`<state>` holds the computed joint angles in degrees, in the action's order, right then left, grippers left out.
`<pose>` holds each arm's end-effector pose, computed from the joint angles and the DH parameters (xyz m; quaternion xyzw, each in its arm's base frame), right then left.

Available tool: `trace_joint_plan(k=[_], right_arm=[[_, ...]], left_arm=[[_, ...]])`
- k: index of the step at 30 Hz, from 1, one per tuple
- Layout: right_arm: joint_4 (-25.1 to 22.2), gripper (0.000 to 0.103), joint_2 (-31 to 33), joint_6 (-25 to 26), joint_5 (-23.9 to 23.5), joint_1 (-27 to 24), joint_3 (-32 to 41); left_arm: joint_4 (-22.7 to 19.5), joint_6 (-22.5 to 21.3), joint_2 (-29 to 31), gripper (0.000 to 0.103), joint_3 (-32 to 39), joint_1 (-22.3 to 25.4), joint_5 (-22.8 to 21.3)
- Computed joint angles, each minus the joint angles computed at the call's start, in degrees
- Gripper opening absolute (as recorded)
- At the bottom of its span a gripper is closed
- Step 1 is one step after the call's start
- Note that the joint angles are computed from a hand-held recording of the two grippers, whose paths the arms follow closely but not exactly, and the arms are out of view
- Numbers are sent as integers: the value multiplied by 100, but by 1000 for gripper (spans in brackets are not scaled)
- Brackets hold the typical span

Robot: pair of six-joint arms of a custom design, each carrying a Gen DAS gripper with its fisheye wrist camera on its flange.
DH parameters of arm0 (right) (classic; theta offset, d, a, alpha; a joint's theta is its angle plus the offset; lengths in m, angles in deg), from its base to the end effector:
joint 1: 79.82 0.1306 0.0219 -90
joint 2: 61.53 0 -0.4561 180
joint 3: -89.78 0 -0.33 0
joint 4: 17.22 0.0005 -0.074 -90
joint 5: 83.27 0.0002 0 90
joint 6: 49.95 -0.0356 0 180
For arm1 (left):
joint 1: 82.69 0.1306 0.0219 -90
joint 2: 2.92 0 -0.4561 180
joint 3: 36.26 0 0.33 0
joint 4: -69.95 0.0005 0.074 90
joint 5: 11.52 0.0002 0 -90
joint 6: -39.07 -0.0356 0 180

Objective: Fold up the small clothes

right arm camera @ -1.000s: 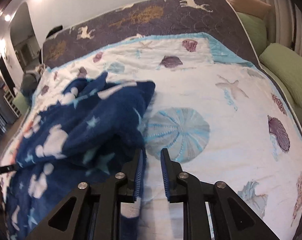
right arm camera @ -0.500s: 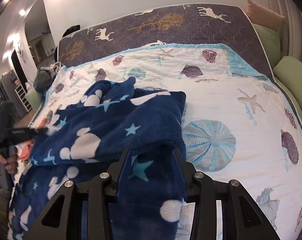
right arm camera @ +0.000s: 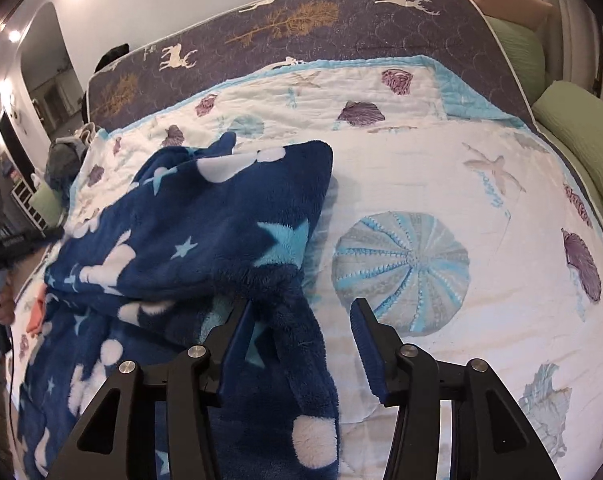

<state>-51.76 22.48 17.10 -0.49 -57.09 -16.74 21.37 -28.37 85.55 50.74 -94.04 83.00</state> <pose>0.3451 0.1489 0.4464 -0.0223 0.9223 0.2017 0.3289 0.4011 -0.0839 0.4940 -0.0783 0.9359 -0.1350 0.3157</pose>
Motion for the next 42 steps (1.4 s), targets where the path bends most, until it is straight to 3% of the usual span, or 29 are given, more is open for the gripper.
trace_joint_plan(k=[4,6,8,11,14,16,17,18,20,21,22,23,26,27,28,29,30,31,35,37,39,40,42], right_arm=[[32,51,6,-4,-2,-13,105],[1,51,89,27,-29,-41,365],[-17,55,304,81,-279,-91,797],[-182,66,860,-60,-1018,-246,1558],[-673,66,1668,-315,-1427,-275,2514],[-1134,66,2174,-362,-1535,-246,3100],[-1374,66,2422,-345,-1585,-234,3368],[-1573,66,2612,-340,-1667,-226,3559],[-1711,66,2888,-527,-2137,-272,3726],[-1550,56,2929,-709,-2445,-294,3660],[-1384,38,2954,-781,-2713,-303,3603],[-1259,8,2974,-643,-2951,-274,3572],[-1000,6,2731,-394,-2534,-192,3352],[-895,6,2630,-322,-2415,-216,3230],[-888,6,2579,-254,-2318,-270,3147],[-969,6,2605,-239,-2304,-346,3083],[-1054,6,2657,-280,-2294,-383,3083],[-1190,6,2762,-346,-2263,-417,3041],[-713,8,2718,-383,-2494,-459,2699],[-732,9,2670,-459,-2599,-505,2750],[-778,14,2655,-506,-2580,-529,2853],[-798,21,2649,-532,-2533,-528,2929],[-732,55,2669,-655,-2605,-539,3039]], left_arm=[[149,153,-67,39,153,-141,-375],[292,25,-35,65,370,-273,-617],[360,-264,223,77,780,-437,-652],[70,-617,832,78,1440,-546,-436],[-325,-626,1481,77,1961,-628,-260],[-517,-545,1793,66,2160,-627,88],[-596,-524,1894,53,2198,-634,198],[-695,-517,1987,34,2241,-628,295],[-709,-458,2048,12,2218,-597,592],[-537,-418,1980,10,2097,-607,613],[-409,-465,1885,9,1991,-630,576],[-178,-502,1747,9,1837,-670,363],[522,-554,1420,9,1330,-528,181],[494,-533,1440,8,1272,-398,289],[416,-388,1495,0,1229,-290,269],[265,-295,1562,0,1233,-252,0],[221,-207,1616,0,1189,-165,119],[356,-33,1583,0,1080,-78,420],[557,-79,1344,1,1055,-134,525],[455,-213,1330,20,1249,-221,663],[338,-243,1424,80,1463,-303,678],[339,-278,1487,84,1545,-371,627],[55,-404,1730,80,1848,-463,618]])
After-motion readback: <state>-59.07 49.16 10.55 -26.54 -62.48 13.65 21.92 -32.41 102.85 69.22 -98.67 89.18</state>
